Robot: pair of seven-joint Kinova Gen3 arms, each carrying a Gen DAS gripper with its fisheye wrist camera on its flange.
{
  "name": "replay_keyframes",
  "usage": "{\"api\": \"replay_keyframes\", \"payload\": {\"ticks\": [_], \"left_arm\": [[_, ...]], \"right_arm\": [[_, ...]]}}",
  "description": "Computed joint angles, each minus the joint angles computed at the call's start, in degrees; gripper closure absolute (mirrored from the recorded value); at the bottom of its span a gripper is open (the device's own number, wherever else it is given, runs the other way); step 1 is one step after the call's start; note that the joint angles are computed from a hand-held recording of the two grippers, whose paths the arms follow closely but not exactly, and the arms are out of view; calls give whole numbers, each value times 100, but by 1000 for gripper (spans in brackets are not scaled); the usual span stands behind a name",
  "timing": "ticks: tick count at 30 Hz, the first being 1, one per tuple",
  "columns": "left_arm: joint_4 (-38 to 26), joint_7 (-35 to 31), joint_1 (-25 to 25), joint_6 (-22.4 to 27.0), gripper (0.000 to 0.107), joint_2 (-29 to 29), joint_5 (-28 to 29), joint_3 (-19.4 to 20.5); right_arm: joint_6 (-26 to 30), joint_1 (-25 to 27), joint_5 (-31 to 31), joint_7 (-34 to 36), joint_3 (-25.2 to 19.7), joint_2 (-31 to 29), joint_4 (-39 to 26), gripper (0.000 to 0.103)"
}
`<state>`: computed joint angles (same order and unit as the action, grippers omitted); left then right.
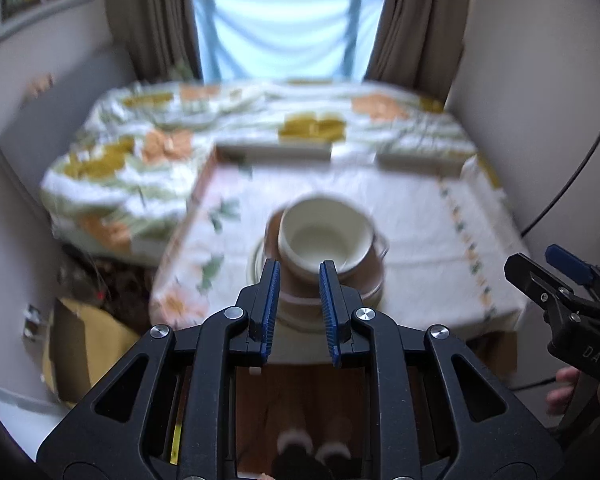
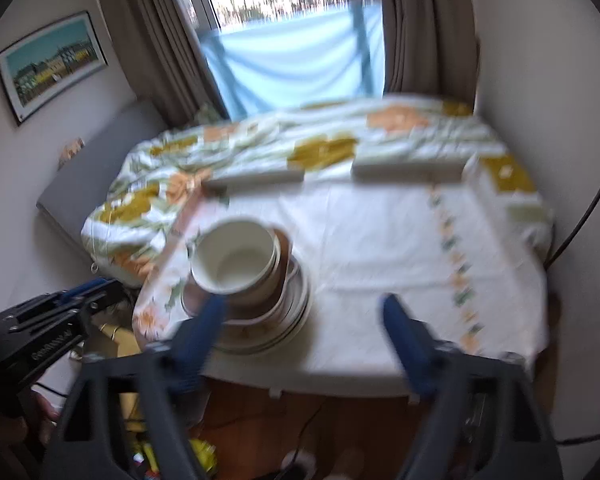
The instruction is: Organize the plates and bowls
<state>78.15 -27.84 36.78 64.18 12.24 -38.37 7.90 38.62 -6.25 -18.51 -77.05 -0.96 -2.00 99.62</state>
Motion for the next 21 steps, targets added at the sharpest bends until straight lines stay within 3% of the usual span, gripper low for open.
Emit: {"api": "replay_keyframes", "payload": {"ticks": [3, 8, 11, 13, 14, 15, 17, 21], "left_arm": [[-119, 333, 779, 207, 90, -118, -699, -384], [160, 1064, 2077, 274, 89, -442, -1864, -1115], [397, 1599, 2149, 483, 88, -567, -2532, -802], [499, 1835, 1762, 582, 65, -641, -2725, -272], [553, 1951, 1527, 601, 11, -679, -2779, -7], [693, 2159, 1299, 560, 5, -743, -2926, 259], [919, 2463, 860, 419, 5, -908, -3128, 741], [728, 2338, 691, 688, 5, -818, -3168, 978]], "right_arm": [[-237, 0, 299, -183, -2, -450, 114, 1], [-823, 270, 1240, -1067, -438, -1072, 354, 1], [-1064, 228, 1702, -1526, -519, -1303, 461, 1], [-1247, 145, 1800, -1586, -490, -1427, 572, 1], [-1359, 198, 1902, -1702, -568, -1483, 642, 1], [-1416, 199, 1963, -1760, -590, -1509, 681, 1], [-1508, 152, 2013, -1829, -579, -1519, 716, 1], [-1563, 40, 2025, -1851, -484, -1497, 743, 1]]}}
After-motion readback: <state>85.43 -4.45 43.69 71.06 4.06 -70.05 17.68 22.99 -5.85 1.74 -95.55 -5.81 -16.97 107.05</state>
